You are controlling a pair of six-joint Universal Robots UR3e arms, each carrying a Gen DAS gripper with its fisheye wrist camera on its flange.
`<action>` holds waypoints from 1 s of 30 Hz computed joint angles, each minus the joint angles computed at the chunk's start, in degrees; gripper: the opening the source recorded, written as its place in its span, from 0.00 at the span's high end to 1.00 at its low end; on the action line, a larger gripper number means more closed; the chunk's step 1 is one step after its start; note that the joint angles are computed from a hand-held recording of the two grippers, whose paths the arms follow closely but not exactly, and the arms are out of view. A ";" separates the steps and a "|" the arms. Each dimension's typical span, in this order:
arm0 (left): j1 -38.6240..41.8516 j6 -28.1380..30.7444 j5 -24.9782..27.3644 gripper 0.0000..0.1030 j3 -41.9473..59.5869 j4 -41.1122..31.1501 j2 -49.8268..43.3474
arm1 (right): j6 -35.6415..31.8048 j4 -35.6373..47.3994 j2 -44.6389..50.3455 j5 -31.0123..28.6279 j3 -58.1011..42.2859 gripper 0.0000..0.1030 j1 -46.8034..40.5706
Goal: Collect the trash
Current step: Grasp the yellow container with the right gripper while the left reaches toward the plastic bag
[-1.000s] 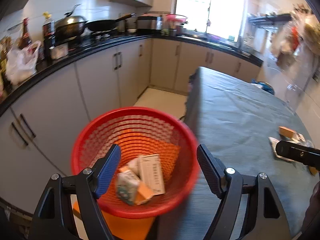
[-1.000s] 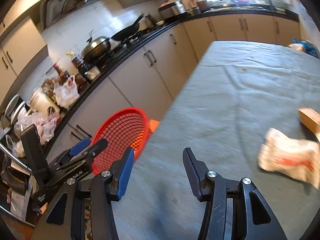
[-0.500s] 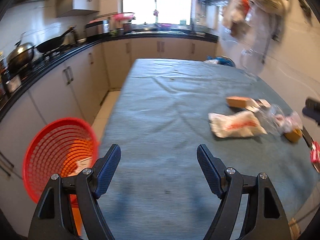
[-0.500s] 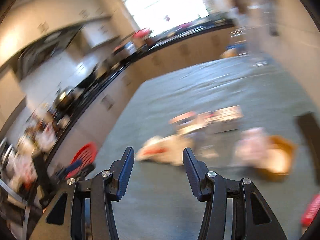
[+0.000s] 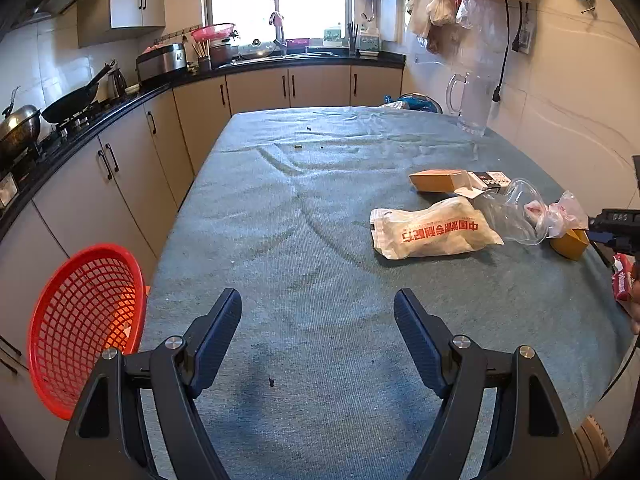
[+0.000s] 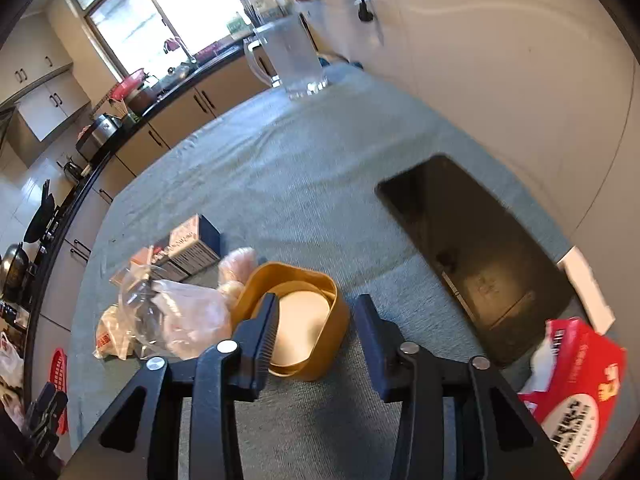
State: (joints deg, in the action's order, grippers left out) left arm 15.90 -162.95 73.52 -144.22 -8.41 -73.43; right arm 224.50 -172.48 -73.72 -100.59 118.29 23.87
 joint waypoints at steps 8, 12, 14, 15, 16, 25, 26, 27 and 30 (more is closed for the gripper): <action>-1.21 0.73 -2.10 0.25 1.77 -2.19 -0.71 | -3.65 -4.02 3.91 4.68 -0.31 0.87 -0.32; -3.60 -0.08 -2.86 0.25 4.52 -4.35 -2.44 | -7.01 -8.28 6.18 8.62 -1.35 0.88 1.65; -4.90 -0.40 -3.27 0.25 6.10 -5.56 -3.49 | -8.44 -8.87 7.47 8.51 -2.73 0.88 3.48; -5.54 -0.64 -3.15 0.25 6.66 -5.69 -4.00 | -9.22 -10.13 7.76 9.27 -2.78 0.88 4.20; -6.59 -0.90 -2.99 0.25 7.74 -6.16 -4.89 | -9.70 -9.97 7.64 9.22 -3.04 0.88 4.98; -15.01 -5.16 -3.83 0.25 17.60 -9.18 -11.99 | -9.61 -13.09 2.12 2.32 3.71 0.88 6.14; -16.03 -6.05 -4.29 0.25 19.26 -9.35 -13.06 | -9.23 -13.17 2.06 2.20 3.65 0.88 5.94; -16.96 -6.84 -4.68 0.25 21.13 -10.14 -14.23 | -8.98 -14.14 1.42 2.44 4.97 0.88 5.47; -19.95 -8.64 -6.69 0.28 28.55 -13.93 -18.31 | -8.68 -17.21 -0.24 3.58 8.73 0.88 3.79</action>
